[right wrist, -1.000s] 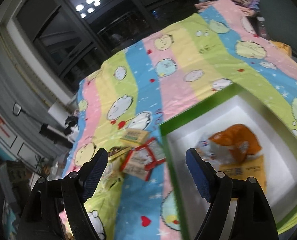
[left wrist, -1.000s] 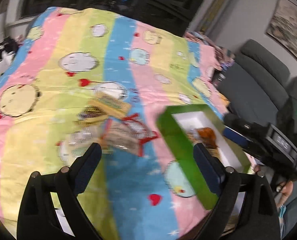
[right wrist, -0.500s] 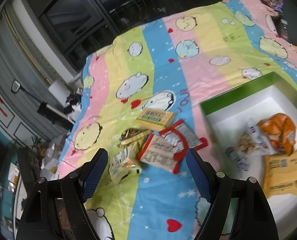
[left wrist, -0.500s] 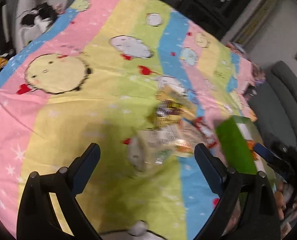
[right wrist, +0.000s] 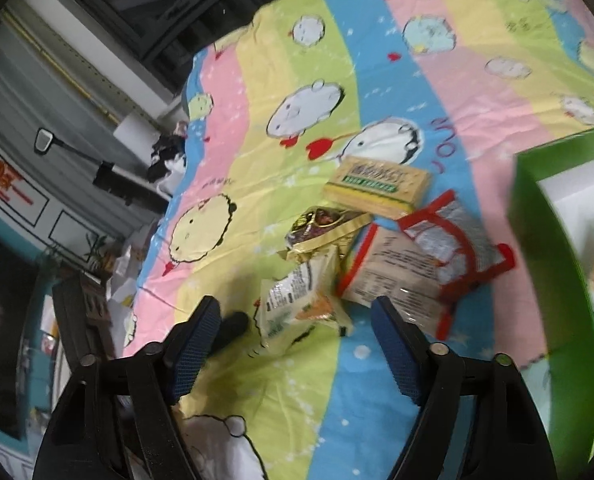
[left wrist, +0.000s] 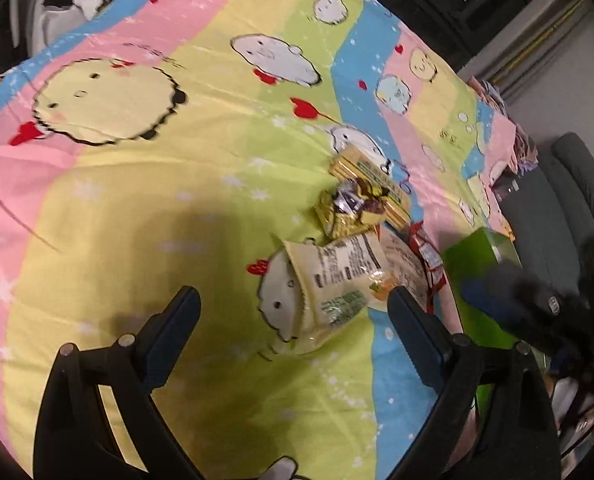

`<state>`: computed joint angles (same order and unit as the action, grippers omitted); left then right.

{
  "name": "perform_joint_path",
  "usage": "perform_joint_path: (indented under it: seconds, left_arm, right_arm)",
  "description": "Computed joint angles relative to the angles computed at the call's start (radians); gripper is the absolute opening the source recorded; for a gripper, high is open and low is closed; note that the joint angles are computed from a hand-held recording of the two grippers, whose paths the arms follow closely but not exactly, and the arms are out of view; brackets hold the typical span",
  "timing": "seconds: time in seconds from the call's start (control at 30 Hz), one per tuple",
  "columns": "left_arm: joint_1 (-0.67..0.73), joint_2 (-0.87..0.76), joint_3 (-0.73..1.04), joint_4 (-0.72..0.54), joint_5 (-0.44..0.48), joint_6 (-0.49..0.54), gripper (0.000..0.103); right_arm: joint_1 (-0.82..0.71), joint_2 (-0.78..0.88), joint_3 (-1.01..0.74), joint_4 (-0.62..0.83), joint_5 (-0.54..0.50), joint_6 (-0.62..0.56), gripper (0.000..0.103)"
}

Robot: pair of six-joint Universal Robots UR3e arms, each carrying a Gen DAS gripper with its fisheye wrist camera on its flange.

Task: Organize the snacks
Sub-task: 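Move the right gripper to the white green-print snack bag and grasp it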

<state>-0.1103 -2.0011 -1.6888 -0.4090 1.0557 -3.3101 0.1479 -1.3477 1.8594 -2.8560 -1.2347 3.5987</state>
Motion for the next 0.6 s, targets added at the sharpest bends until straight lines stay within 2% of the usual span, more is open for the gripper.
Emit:
perform_joint_path:
  seconds: [0.07, 0.17, 0.33, 0.4, 0.47, 0.53, 0.6]
  left_arm:
    - [-0.011, -0.013, 0.016, -0.008, -0.008, 0.004, 0.09]
    - [-0.027, -0.024, 0.018, 0.018, -0.008, 0.013, 0.085]
    - [-0.055, -0.053, 0.046, 0.008, 0.017, 0.04, 0.076]
    - [-0.061, -0.069, 0.06, -0.004, 0.011, 0.043, 0.072]
    - [-0.062, -0.088, 0.061, 0.016, -0.008, 0.039, 0.071]
    - [-0.07, -0.104, 0.06, 0.056, -0.003, 0.02, 0.068]
    - [-0.065, -0.114, 0.06, 0.07, -0.032, 0.015, 0.057]
  right_arm:
    - [-0.002, 0.052, -0.086, 0.08, 0.015, -0.019, 0.074]
    - [0.024, 0.133, -0.21, 0.172, -0.025, -0.07, 0.066]
    - [0.0, 0.228, -0.242, 0.165, 0.069, -0.085, 0.059]
    - [0.008, 0.259, -0.286, 0.213, 0.054, -0.102, 0.05]
    - [0.022, 0.279, -0.292, 0.187, 0.022, -0.11, 0.049]
    - [0.016, 0.29, -0.291, 0.176, 0.041, -0.111, 0.049]
    - [0.002, 0.297, -0.282, 0.167, 0.087, -0.114, 0.047]
